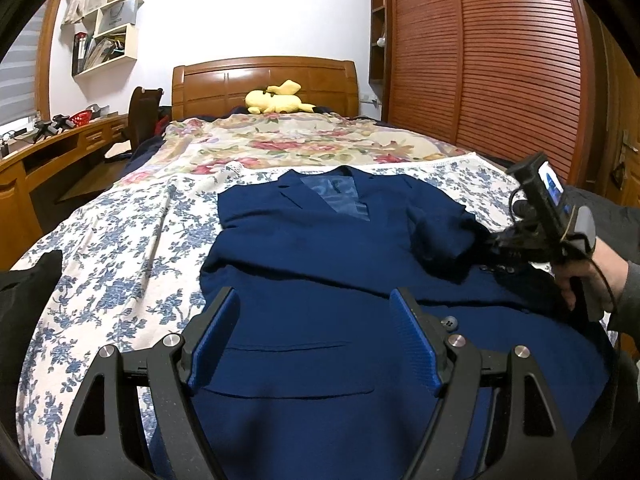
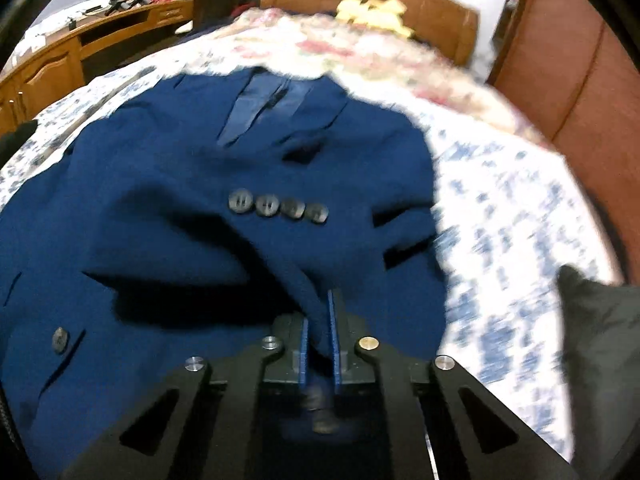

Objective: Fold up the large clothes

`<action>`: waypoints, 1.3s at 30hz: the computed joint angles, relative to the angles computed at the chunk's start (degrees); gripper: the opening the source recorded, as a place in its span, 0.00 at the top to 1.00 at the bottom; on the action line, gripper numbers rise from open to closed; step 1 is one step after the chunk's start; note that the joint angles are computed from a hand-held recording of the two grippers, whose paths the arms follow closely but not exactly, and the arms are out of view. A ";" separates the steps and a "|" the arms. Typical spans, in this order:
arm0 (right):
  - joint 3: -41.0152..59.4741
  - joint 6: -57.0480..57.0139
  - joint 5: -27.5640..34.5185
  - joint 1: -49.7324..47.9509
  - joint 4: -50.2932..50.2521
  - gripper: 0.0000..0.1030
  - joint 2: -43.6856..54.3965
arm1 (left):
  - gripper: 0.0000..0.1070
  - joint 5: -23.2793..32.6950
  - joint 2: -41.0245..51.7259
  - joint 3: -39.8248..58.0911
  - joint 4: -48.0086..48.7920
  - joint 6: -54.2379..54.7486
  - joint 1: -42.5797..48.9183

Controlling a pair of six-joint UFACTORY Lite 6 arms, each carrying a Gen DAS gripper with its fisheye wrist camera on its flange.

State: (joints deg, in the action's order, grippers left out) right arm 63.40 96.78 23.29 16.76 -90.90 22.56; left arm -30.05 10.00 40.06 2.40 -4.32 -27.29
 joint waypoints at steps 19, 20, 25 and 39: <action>-5.51 7.49 11.48 25.76 -7.65 0.95 -14.46 | 0.27 -1.14 -6.60 -5.53 10.21 -7.43 8.70; -6.49 8.31 10.56 26.25 -7.87 0.95 -14.09 | 0.27 -1.21 -6.63 -5.58 10.55 -7.63 8.93; -8.05 10.84 8.41 29.49 -5.71 0.90 -8.48 | 0.27 -1.56 -6.99 -5.99 11.56 -8.23 9.75; -7.90 7.25 6.53 29.03 3.77 0.50 -5.69 | 0.27 -0.78 -5.94 -5.05 8.88 -5.79 7.77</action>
State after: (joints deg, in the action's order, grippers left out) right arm 55.50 104.03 29.81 45.79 -87.12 16.87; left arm -30.83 4.05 35.00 11.28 -10.11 -19.52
